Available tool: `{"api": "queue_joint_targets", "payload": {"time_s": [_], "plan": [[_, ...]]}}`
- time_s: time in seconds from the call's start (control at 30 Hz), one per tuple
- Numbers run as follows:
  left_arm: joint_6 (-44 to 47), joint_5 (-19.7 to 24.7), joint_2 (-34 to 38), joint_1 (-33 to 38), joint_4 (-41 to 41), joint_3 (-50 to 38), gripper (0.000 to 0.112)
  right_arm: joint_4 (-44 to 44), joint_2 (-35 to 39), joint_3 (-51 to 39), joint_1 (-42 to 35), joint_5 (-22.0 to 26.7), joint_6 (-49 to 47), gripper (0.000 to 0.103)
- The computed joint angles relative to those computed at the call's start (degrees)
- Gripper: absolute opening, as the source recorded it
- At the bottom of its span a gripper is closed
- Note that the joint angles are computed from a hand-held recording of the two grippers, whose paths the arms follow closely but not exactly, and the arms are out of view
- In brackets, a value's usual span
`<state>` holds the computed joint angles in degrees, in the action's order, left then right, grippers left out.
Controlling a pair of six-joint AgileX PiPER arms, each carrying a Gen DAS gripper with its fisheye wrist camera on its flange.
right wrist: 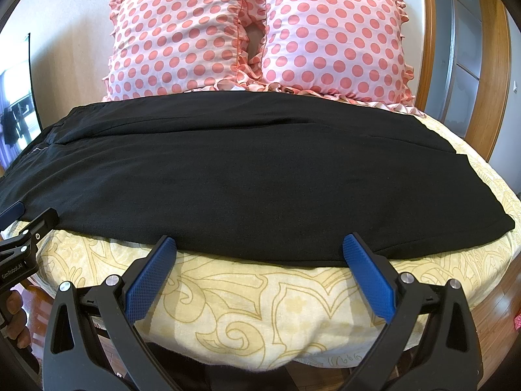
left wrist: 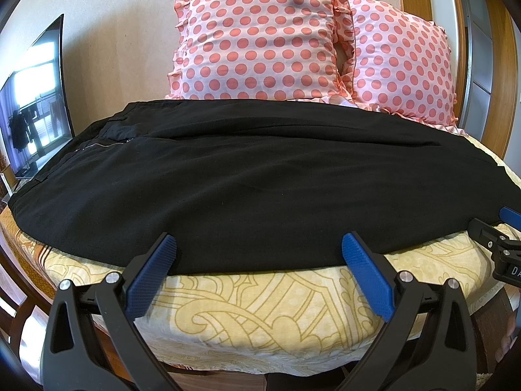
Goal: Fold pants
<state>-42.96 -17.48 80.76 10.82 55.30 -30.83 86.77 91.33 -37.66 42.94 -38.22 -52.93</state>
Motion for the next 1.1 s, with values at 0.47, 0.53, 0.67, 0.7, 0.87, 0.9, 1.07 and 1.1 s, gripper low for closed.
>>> {"api": "queue_joint_targets", "payload": {"time_s": [0.47, 0.53, 0.67, 0.7, 0.87, 0.9, 1.07, 1.1], "plan": [[0.0, 0.0, 0.0, 0.0, 0.0, 0.0, 0.101, -0.1, -0.1, 0.1, -0.1, 0.1, 0.0, 0.102], [0.0, 0.0, 0.0, 0.0, 0.0, 0.0, 0.101, -0.1, -0.1, 0.1, -0.1, 0.0, 0.0, 0.102], [0.0, 0.0, 0.0, 0.0, 0.0, 0.0, 0.101, -0.1, -0.2, 0.2, -0.1, 0.1, -0.1, 0.102], [0.0, 0.0, 0.0, 0.0, 0.0, 0.0, 0.101, -0.1, -0.3, 0.2, -0.1, 0.1, -0.1, 0.102], [0.2, -0.1, 0.0, 0.0, -0.2, 0.0, 0.101, -0.5, -0.4, 0.3, -0.1, -0.1, 0.2, 0.102], [0.2, -0.1, 0.0, 0.0, -0.2, 0.0, 0.101, -0.6, -1.0, 0.7, -0.4, 0.0, 0.0, 0.102], [0.2, -0.1, 0.0, 0.0, -0.1, 0.0, 0.101, -0.4, -3.9, 1.7, -2.6, 3.3, -3.6, 0.102], [-0.3, 0.0, 0.0, 0.0, 0.5, -0.1, 0.101, -0.7, -5.2, 2.2, -3.6, 5.1, -4.2, 0.102]]}}
